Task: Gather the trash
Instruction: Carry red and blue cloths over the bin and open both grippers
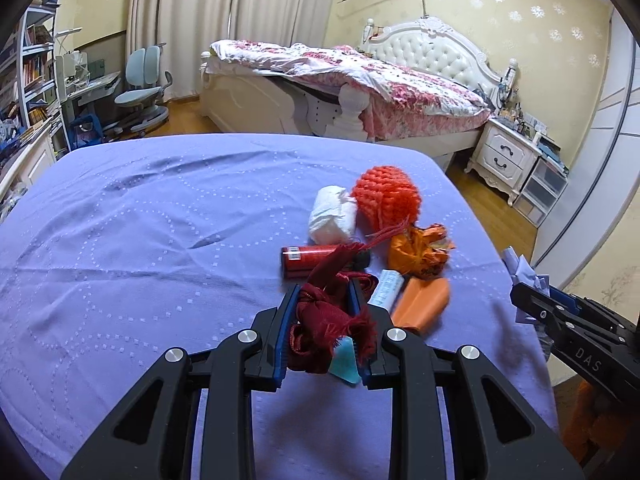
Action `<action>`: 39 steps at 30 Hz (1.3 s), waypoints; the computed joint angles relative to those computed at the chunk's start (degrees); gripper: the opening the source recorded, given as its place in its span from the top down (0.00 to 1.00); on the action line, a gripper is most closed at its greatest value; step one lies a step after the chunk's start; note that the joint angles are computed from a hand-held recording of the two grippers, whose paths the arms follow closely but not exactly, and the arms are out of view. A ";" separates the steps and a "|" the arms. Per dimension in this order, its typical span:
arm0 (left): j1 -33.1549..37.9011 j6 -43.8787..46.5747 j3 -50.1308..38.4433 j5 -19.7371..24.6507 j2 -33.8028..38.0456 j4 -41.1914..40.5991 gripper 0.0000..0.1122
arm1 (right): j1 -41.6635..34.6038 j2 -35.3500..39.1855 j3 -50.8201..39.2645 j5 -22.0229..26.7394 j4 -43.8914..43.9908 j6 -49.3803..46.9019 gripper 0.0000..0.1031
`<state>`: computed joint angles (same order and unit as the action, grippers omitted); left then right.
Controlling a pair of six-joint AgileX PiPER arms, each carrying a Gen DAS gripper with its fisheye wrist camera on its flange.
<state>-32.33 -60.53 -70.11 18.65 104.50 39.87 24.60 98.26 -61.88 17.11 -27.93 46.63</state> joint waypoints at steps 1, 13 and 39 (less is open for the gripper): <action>-0.60 -0.40 -0.22 0.07 0.03 0.35 0.76 | -0.29 -0.79 0.84 -0.06 -1.31 1.30 0.67; -9.14 7.60 -13.03 1.81 7.79 -5.47 0.76 | -8.74 -9.62 9.88 -1.94 -9.44 6.48 0.67; -16.94 32.72 -69.38 25.97 41.34 -22.90 0.71 | -29.60 -4.87 11.45 -11.56 12.65 -22.35 0.67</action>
